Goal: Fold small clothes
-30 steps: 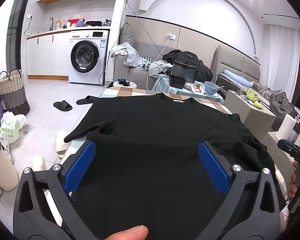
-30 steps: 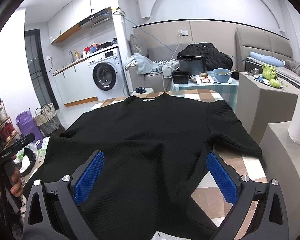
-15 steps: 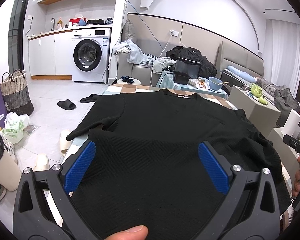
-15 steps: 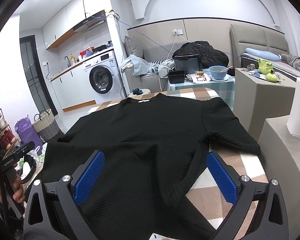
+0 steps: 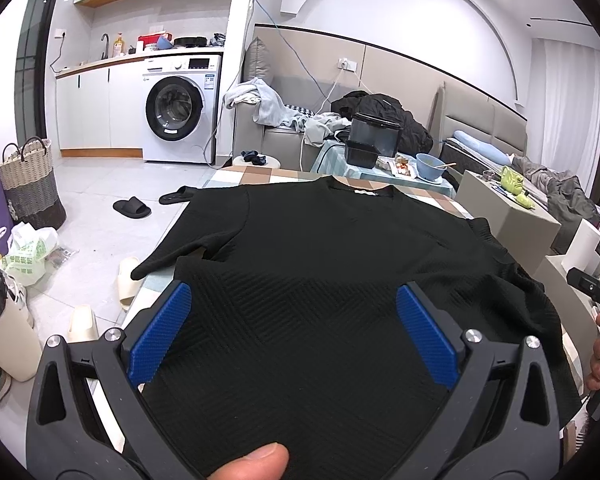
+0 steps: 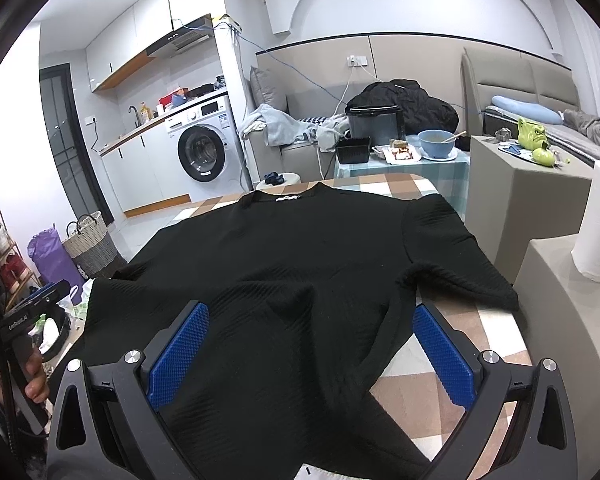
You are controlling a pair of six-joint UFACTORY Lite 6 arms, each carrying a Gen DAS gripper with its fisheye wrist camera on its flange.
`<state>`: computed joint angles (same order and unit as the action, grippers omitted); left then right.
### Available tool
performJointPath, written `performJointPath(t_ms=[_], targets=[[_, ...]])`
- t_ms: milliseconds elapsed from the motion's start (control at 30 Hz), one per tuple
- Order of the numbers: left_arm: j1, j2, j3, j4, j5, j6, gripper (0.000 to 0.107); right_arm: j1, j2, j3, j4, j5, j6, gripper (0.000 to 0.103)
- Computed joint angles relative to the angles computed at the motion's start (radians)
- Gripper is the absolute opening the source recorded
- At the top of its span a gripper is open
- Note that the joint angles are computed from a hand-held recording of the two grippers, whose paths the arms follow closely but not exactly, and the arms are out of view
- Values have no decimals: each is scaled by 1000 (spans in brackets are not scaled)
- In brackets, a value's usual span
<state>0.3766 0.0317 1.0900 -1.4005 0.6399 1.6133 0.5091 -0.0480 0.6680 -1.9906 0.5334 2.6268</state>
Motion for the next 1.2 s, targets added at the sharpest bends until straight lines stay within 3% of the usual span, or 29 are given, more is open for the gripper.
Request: performJointPath(t_ms=[200, 433, 867, 1100, 1200], targets=[[4, 5, 3, 8, 2, -4, 102, 18, -1, 3, 40, 27, -31, 103], [15, 19, 6, 11, 11, 0, 102, -9, -37, -40, -122, 10, 145, 103], [0, 85, 69, 36, 2, -53, 102, -39, -31, -9, -36, -37, 75, 103], [0, 169, 177, 91, 2, -116, 102, -138, -17, 6, -121, -114, 223, 103], [-4, 244, 282, 147, -7, -193, 102, -218, -15, 3, -249, -173, 390, 103]])
